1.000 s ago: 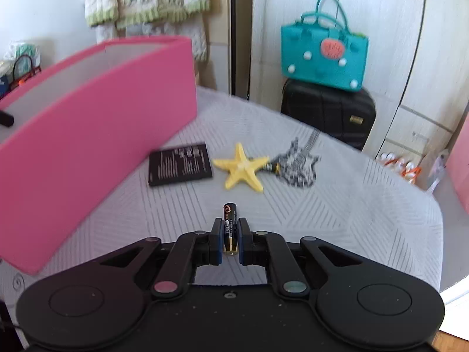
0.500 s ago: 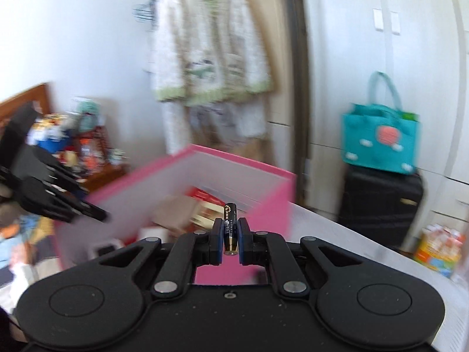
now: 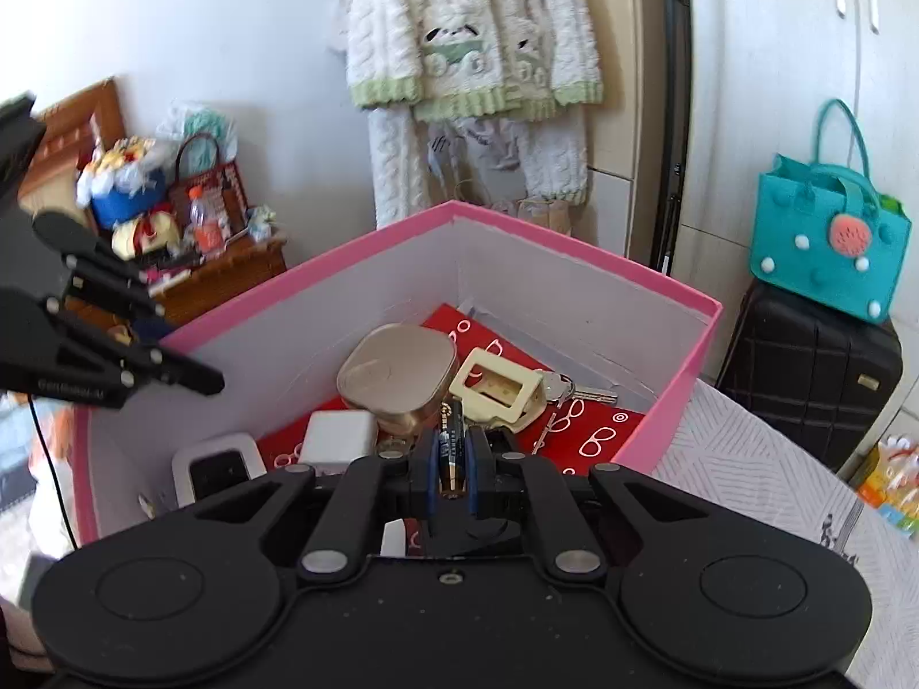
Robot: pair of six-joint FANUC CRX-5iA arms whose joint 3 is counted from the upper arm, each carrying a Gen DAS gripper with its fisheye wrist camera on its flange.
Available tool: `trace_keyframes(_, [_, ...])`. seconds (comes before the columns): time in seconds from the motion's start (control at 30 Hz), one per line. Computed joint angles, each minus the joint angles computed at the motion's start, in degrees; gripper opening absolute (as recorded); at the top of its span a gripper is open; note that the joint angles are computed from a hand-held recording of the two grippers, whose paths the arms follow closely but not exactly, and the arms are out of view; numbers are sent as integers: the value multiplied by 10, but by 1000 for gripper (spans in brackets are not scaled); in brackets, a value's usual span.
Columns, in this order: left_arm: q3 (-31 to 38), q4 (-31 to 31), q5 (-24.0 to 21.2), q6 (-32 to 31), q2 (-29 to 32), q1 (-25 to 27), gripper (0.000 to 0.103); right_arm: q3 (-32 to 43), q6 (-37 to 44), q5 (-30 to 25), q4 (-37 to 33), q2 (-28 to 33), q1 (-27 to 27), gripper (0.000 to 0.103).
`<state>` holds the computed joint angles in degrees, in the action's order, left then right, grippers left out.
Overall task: Organize rigid objects
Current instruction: 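Grasp the AA battery and drop it into the pink box, then grasp the black phone battery on the table with the right gripper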
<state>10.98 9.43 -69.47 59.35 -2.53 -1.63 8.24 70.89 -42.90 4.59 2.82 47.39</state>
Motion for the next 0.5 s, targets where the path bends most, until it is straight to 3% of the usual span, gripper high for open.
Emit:
trace_keyframes(0.13, [0, 3, -1, -3, 0, 4, 12, -32, -20, 41, -24, -33, -16, 16])
trace_keyframes(0.27, [2, 13, -5, -5, 2, 10, 12, -95, -107, 90, 51, -71, -15, 16])
trace_keyframes(0.5, [3, 18, -6, -11, 4, 15, 12, -146, -204, 55, 130, -100, -29, 20])
